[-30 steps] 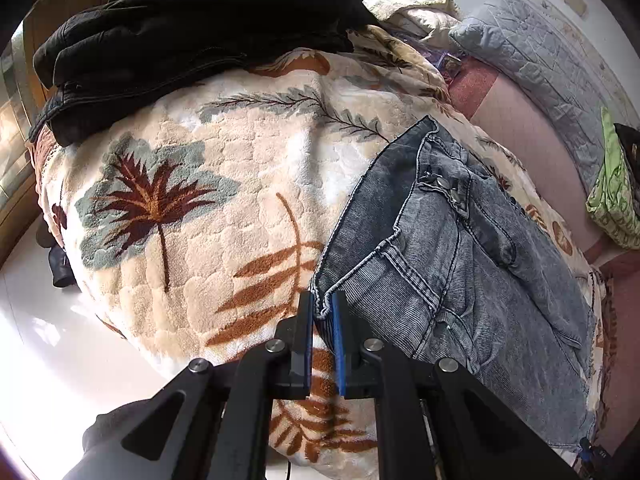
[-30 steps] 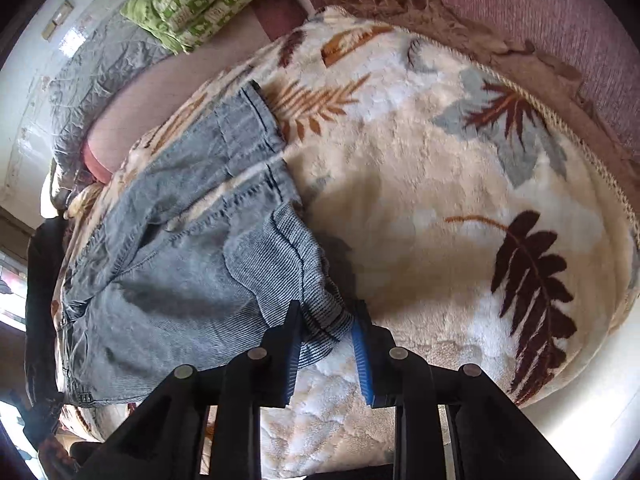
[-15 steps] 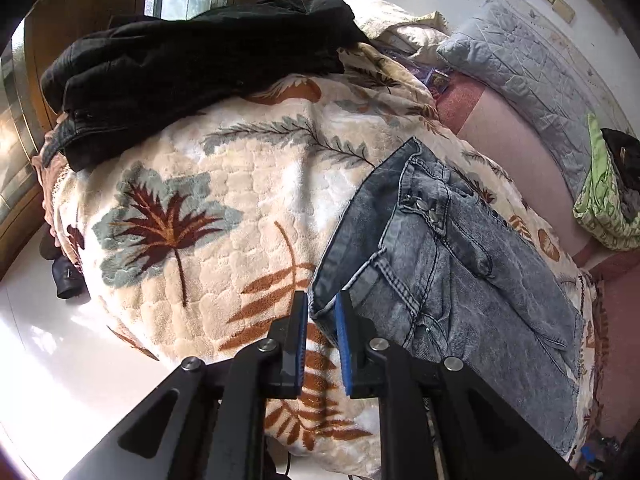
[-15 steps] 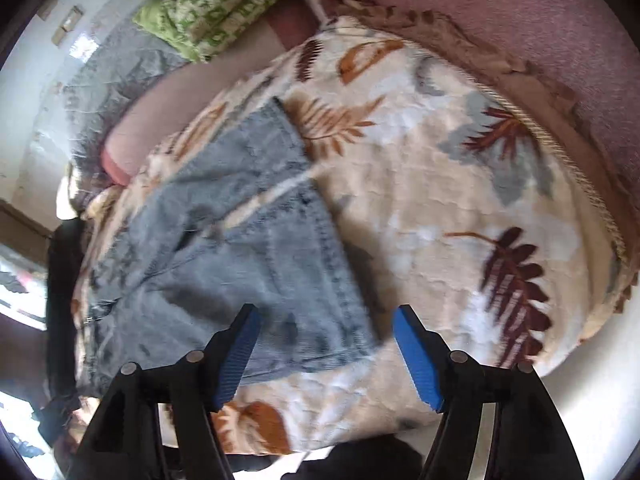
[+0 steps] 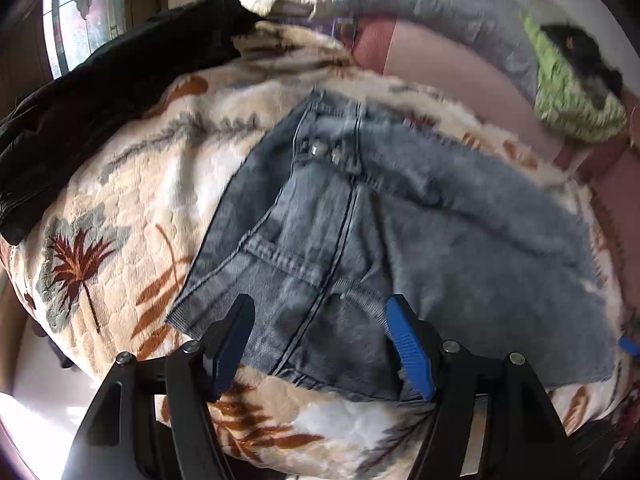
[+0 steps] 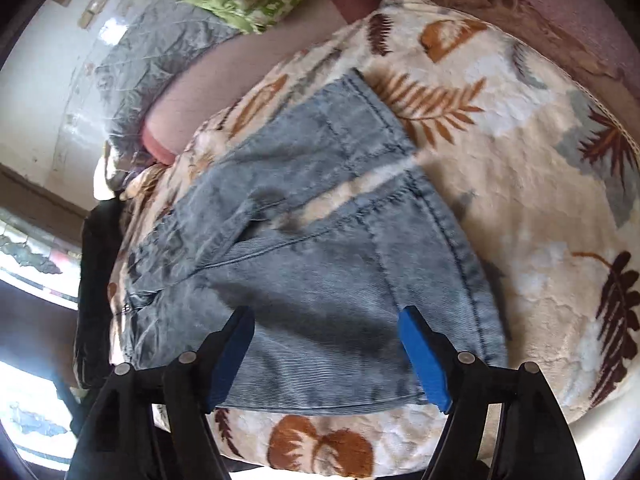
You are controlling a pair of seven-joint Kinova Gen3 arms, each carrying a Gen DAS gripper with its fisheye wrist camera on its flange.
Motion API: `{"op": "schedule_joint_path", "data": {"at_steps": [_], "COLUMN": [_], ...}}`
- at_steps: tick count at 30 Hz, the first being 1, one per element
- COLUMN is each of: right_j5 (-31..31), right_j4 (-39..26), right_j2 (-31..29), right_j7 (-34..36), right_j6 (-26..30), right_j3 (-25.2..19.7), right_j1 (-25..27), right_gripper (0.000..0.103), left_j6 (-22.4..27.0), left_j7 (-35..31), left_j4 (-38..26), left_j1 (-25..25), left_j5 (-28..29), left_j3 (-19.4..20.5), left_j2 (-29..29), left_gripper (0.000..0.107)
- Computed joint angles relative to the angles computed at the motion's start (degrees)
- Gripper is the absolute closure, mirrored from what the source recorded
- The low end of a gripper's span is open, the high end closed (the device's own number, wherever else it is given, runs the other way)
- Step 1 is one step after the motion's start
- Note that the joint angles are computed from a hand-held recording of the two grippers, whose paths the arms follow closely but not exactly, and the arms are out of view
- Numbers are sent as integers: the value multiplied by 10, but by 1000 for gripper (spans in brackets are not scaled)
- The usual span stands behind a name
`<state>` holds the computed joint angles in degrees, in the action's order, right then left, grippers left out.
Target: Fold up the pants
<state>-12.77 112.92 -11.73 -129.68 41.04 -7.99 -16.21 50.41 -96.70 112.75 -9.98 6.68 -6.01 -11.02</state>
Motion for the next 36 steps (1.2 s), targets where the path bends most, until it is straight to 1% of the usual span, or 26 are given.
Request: {"op": "schedule_joint_path", "data": {"at_steps": [1,2,3,4,5,6,7,8,9,11,12,13,16,17,18,20,22,23,24,28,29,30,32,34,35,36], "right_j5": [-1,8,22,28,36,52,58,55,56,73,74,74,76,75,71,64,56,50,48,30,23,25,31,43,40,44], "right_j4": [-2,-7,-12,-7,-12,-25,-37,-44,-49,-72,-84,-96,-133,-149,-165,-217,-270,-297,-323,-421,-437,-455,-483,-518,-527,-529], "right_j2": [9,26,51,71,79,78,75,70,65,66,70,74,94,105,117,160,206,231,255,344,361,376,402,430,440,443], "right_j7": [6,5,-4,-20,-31,-37,-34,-21,-15,-17,-11,-7,4,13,22,54,82,95,99,111,121,122,125,129,135,136], "right_j6": [-5,0,13,22,27,41,52,54,50,64,71,75,84,86,89,104,121,131,141,185,190,200,217,251,259,258], "right_j3": [-2,-7,-10,-1,-3,-16,-18,-10,-12,-11,-5,1,21,29,37,32,56,61,67,64,60,60,60,60,57,58], "right_j1": [-2,-2,-3,-10,-11,-6,-10,-20,-19,-17,-14,-9,11,19,28,60,62,69,74,106,114,114,111,104,106,103], "right_gripper": [23,17,15,15,15,15,15,15,15,15,15,15,15,15,15,15,15,15,15,17,23,31,34,42,49,50], "left_j6": [-2,-9,-17,-15,-8,-5,-6,-8,-13,-10,-2,9,29,36,44,63,82,95,104,157,165,169,175,188,191,198], "left_j7": [7,11,10,1,-14,-28,-42,-53,-58,-82,-90,-88,-76,-71,-64,-59,-42,-35,-20,10,21,29,37,44,48,52], "left_j4": [9,16,20,20,16,12,7,0,-9,-40,-64,-90,-170,-196,-223,-276,-329,-356,-382,-488,-511,-528,-553,-574,-581,-590], "left_j1": [-8,-10,-3,-2,-1,-2,-4,-6,-9,-12,-2,-1,-3,-14,-33,-76,-95,-101,-95,-97,-95,-92,-89,-90,-90,-91], "left_j5": [-12,-14,-13,-3,14,29,44,58,69,103,116,126,143,143,142,146,141,142,137,139,133,126,116,110,109,107], "left_j3": [12,13,4,-3,-16,-26,-37,-45,-50,-64,-81,-89,-94,-83,-62,-11,24,35,37,55,58,61,68,74,76,78], "left_j2": [13,15,6,0,-3,-9,-14,-16,-15,6,27,49,113,136,160,211,260,285,306,385,401,414,433,450,456,464], "left_gripper": [38,39,38,38,38,38,38,38,38,38,38,38,38,38,38,38,38,38,38,38,38,38,38,38,38,38]}}
